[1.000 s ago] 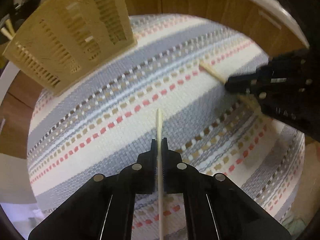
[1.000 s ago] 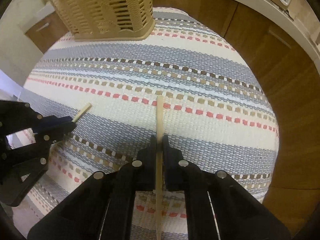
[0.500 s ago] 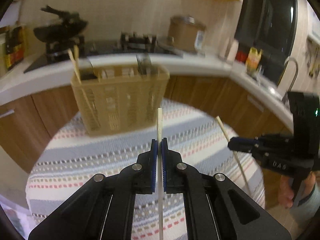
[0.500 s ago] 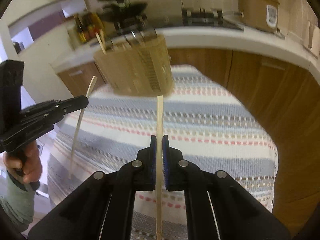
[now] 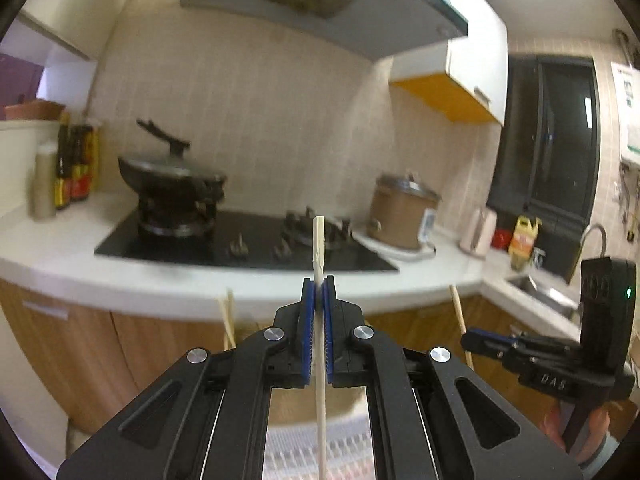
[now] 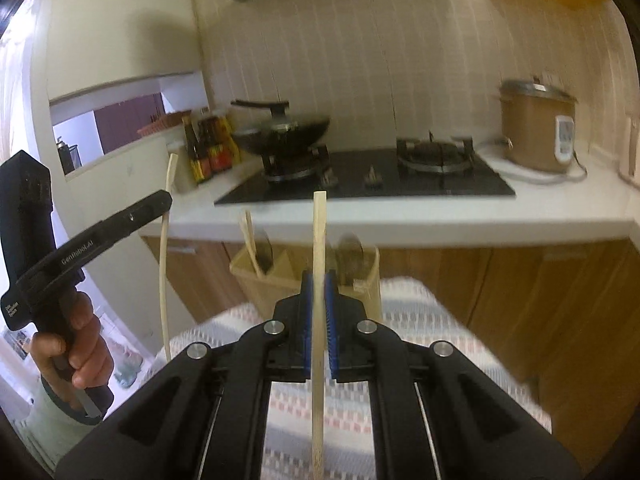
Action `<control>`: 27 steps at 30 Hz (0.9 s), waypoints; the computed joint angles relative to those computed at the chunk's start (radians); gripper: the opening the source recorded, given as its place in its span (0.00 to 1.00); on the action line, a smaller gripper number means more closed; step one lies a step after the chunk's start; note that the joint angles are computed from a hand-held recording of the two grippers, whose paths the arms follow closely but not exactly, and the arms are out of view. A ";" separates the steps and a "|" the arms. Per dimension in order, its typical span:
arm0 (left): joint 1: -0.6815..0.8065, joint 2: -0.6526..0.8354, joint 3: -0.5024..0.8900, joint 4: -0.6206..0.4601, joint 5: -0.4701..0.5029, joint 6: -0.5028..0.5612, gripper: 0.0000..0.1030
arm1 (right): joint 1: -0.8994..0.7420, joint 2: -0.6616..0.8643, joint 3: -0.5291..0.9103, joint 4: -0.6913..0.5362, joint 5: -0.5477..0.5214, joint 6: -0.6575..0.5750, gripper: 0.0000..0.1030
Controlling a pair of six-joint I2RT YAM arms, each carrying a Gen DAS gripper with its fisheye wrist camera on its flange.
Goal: Organize utensils
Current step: 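Carry both chopsticks into the caddy and open both grippers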
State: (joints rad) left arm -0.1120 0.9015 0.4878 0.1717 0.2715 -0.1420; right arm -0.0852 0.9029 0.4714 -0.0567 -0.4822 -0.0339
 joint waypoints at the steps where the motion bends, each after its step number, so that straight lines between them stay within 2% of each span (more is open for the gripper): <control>1: 0.010 0.019 0.013 0.022 0.003 -0.003 0.02 | 0.022 0.026 0.015 0.037 0.023 0.013 0.04; 5: 0.029 0.113 0.044 0.182 -0.010 -0.027 0.02 | 0.098 0.122 0.059 0.214 0.137 0.049 0.04; 9: 0.025 0.236 0.076 0.341 -0.062 -0.042 0.02 | 0.121 0.216 0.082 0.387 0.199 0.087 0.04; 10: 0.027 0.270 0.086 0.373 -0.066 -0.044 0.02 | 0.126 0.258 0.087 0.459 0.215 0.097 0.04; 14: 0.034 0.436 0.134 0.508 -0.082 -0.071 0.02 | 0.128 0.396 0.123 0.616 0.244 0.137 0.04; 20: 0.053 0.615 0.181 0.631 -0.087 -0.118 0.02 | 0.139 0.591 0.192 0.758 0.302 0.162 0.04; 27: 0.070 0.755 0.201 0.721 -0.097 -0.143 0.02 | 0.187 0.750 0.192 0.922 0.389 0.099 0.04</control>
